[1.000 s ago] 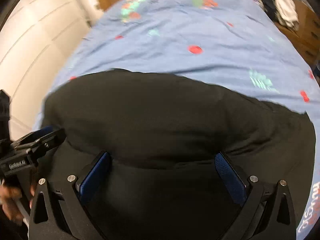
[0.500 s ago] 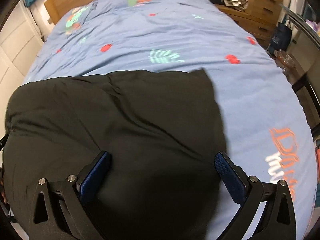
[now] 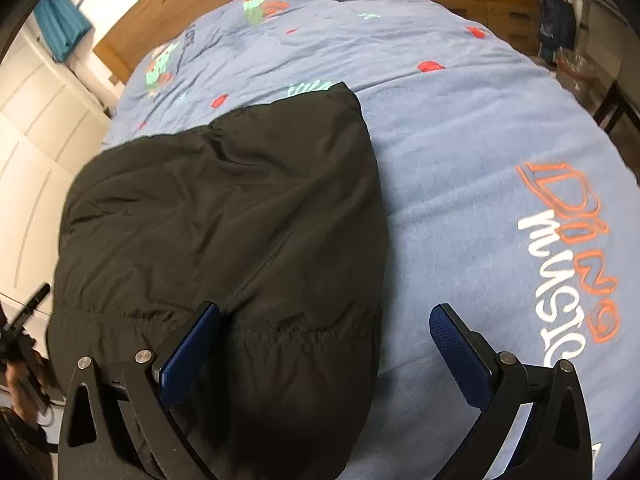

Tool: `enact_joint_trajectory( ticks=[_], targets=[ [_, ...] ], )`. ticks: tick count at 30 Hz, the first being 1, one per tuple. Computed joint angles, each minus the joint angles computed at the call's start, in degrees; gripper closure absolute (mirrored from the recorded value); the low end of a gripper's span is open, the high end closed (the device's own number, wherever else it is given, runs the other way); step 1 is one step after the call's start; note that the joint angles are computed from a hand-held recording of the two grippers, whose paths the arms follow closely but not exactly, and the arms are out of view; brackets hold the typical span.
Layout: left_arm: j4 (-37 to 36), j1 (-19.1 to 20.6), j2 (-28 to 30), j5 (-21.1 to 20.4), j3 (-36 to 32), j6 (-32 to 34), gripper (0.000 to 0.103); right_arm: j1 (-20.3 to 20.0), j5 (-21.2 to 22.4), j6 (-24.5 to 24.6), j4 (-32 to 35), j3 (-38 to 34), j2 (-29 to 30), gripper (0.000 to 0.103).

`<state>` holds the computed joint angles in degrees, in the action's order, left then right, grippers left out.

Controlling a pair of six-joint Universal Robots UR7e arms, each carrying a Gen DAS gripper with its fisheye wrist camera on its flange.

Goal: Fold large clothes

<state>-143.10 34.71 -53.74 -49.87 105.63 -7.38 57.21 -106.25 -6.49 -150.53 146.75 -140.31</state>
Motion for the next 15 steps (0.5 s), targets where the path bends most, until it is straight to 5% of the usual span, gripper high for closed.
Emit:
enact_joint_trajectory(
  ticks=[15],
  targets=[
    [0.9,2.3,-2.1,2.7,1.7,0.0,0.002,-11.5,14.1,-4.5,6.5,0.0,-4.2,0.001]
  ],
)
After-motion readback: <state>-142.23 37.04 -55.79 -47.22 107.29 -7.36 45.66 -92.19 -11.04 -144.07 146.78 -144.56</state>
